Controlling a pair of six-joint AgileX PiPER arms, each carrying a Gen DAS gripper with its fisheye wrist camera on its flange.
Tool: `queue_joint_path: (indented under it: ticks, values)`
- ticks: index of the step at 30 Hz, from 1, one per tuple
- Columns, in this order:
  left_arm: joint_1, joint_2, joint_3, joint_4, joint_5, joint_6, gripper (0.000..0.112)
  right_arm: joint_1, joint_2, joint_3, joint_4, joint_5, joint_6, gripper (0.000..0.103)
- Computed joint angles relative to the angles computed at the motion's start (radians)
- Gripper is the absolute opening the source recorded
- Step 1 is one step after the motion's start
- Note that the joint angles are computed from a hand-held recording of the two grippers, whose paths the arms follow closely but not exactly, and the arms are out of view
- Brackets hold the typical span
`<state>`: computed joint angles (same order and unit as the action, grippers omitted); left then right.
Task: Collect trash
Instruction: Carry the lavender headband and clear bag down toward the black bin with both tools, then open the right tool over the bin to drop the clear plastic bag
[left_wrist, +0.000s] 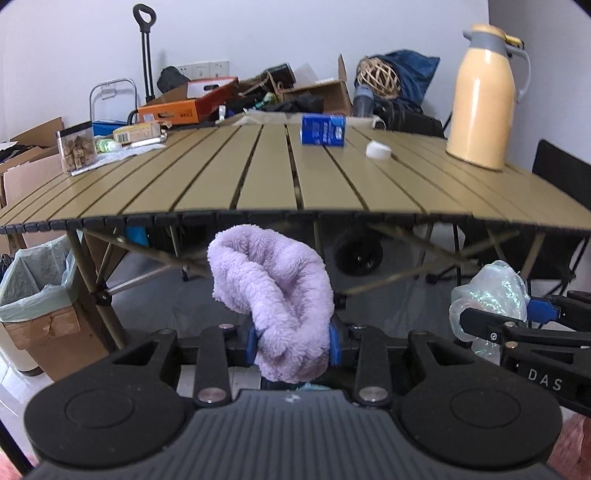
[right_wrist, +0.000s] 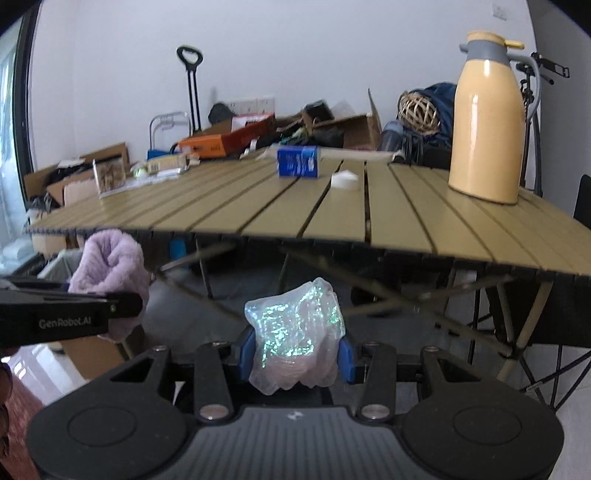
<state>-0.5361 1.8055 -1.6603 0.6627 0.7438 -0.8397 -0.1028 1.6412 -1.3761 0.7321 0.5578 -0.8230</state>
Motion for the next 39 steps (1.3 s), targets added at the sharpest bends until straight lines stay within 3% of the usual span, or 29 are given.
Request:
queue_joint_path:
  ticks: [14, 29, 39]
  values:
    - [0.028, -0.002, 0.082, -0.116, 0.064, 0.116, 0.035, 0.009, 0.027, 0.058, -0.199, 0.047, 0.138, 0.043]
    - [0.095, 0.06, 0.045, -0.171, 0.15, 0.14, 0.035, 0.024, 0.147, -0.01, -0.437, 0.185, 0.371, 0.043]
    - [0.127, 0.121, -0.026, -0.218, 0.206, 0.179, 0.035, 0.04, 0.217, -0.108, -0.442, 0.266, 0.428, 0.043]
